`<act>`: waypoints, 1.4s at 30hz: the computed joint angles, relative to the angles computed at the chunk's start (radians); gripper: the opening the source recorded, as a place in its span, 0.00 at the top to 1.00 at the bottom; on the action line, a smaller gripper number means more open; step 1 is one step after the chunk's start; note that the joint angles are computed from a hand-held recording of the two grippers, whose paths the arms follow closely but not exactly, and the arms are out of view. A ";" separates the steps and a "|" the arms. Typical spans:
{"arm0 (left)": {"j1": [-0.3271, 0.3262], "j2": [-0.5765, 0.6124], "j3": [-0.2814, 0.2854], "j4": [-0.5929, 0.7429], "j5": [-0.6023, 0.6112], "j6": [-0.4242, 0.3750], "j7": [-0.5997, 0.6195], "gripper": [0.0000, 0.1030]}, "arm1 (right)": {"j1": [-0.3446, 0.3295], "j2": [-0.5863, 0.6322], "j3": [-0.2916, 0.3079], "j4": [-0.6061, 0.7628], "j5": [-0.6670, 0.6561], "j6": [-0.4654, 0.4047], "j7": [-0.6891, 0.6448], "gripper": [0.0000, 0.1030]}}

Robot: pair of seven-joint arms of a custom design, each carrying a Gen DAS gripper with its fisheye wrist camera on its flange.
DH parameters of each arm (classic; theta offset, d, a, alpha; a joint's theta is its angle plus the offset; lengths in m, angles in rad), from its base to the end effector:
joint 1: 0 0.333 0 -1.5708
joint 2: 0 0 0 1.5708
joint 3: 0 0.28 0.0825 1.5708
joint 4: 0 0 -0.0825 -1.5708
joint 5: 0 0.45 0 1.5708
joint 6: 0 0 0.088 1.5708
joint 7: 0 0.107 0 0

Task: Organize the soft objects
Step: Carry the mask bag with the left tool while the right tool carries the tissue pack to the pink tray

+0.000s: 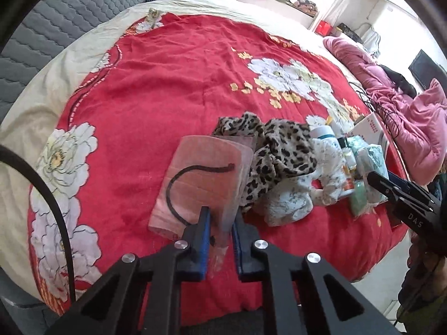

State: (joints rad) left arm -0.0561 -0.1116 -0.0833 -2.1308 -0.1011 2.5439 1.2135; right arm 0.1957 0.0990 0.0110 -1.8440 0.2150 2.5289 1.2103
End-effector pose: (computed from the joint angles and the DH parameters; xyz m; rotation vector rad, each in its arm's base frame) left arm 0.6159 -0.0859 0.4509 -2.2785 1.7081 -0.7074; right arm 0.6771 0.1395 0.4760 -2.1836 1.4041 -0.4428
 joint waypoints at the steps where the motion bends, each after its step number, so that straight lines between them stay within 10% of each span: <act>1: 0.000 -0.010 0.000 -0.007 -0.003 0.004 0.001 0.86 | -0.002 -0.006 0.000 -0.001 0.012 -0.005 -0.005 0.52; 17: -0.050 -0.075 -0.011 0.025 0.071 0.003 -0.053 0.91 | -0.037 -0.107 -0.005 -0.037 0.172 -0.028 -0.104 0.54; 42: -0.167 0.263 -0.147 0.518 0.290 -0.066 -0.210 0.91 | -0.168 -0.189 -0.083 -0.033 0.279 -0.008 -0.180 0.54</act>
